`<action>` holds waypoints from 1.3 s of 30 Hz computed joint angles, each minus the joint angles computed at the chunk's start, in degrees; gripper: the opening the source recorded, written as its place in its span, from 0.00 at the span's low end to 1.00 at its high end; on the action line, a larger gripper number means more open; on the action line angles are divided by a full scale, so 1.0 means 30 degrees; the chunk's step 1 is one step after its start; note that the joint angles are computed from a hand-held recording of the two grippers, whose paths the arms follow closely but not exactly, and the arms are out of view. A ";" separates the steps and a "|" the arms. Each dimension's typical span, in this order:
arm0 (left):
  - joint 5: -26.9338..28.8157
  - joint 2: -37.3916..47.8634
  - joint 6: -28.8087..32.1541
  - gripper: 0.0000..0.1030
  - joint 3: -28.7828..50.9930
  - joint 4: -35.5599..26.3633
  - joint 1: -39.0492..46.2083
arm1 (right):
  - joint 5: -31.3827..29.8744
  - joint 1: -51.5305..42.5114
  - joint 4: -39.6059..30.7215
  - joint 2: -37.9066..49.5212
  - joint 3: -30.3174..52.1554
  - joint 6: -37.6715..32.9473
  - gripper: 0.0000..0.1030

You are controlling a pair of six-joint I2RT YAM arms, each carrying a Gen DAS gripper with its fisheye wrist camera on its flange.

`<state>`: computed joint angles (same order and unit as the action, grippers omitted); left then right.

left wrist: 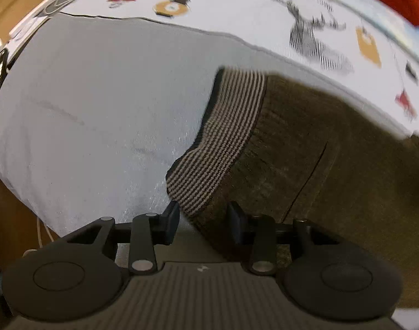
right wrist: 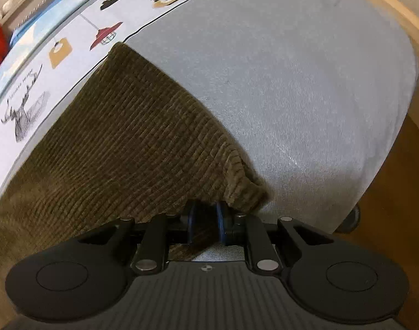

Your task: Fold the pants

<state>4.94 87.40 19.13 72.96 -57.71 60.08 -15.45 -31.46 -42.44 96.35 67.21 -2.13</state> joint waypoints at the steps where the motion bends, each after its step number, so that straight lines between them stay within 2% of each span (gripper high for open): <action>1: 0.0254 -0.0375 -0.0075 0.43 -0.0059 0.0185 0.0017 | -0.0003 0.0036 0.0175 -0.0275 -0.0173 0.0059 0.18; 6: 0.0538 -0.1918 -0.0308 0.46 -0.0625 0.0690 -0.0565 | -0.0618 0.0185 0.2559 -0.2282 -0.1502 0.0401 0.18; 10: 0.0210 -0.2154 -0.1386 0.46 -0.0584 0.1045 -0.1278 | -0.1227 0.0928 0.3996 -0.2736 -0.1566 0.1856 0.18; 18: -0.1499 -0.2759 -0.4348 0.46 -0.0232 0.2267 -0.2249 | -0.1095 0.5369 0.5141 -0.2628 -0.0222 0.3972 0.19; 23: -0.0877 -0.3492 -0.4855 0.46 -0.0264 0.3456 -0.2369 | -0.0698 0.9253 0.5823 -0.2647 0.0664 0.3740 0.16; 25: 0.0071 -0.3654 -0.4332 0.46 -0.0336 0.3665 -0.2506 | -0.0525 1.0901 0.6138 -0.2498 0.1163 0.3564 0.09; 29: 0.1411 -0.3438 -0.1828 0.46 -0.0634 0.3249 -0.3126 | -0.0582 1.3808 0.6086 -0.1849 0.2526 0.4021 0.09; 32: 0.0181 -0.2634 0.0502 0.46 -0.1120 0.2723 -0.3896 | -0.0916 1.5742 0.5832 -0.0612 0.4093 0.4224 0.10; 34: -0.2100 -0.1316 0.1694 0.41 -0.1352 0.2130 -0.4260 | -0.0981 1.7005 0.5576 0.0471 0.5382 0.4271 0.10; 35: -0.2619 -0.0752 0.2159 0.37 -0.1448 0.1894 -0.4147 | -0.1138 1.7581 0.5433 0.1079 0.6074 0.4286 0.10; 37: -0.1954 -0.0598 0.3129 0.37 -0.1594 0.2103 -0.3628 | -0.1274 1.8554 0.5122 0.2177 0.7274 0.4266 0.10; 39: -0.1291 -0.0344 0.3112 0.37 -0.1232 0.1784 -0.3121 | -0.1614 1.9327 0.4404 0.3300 0.8609 0.4163 0.10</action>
<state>1.07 86.37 28.47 69.26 -52.36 50.72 -20.29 26.52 -29.23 106.25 93.04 10.36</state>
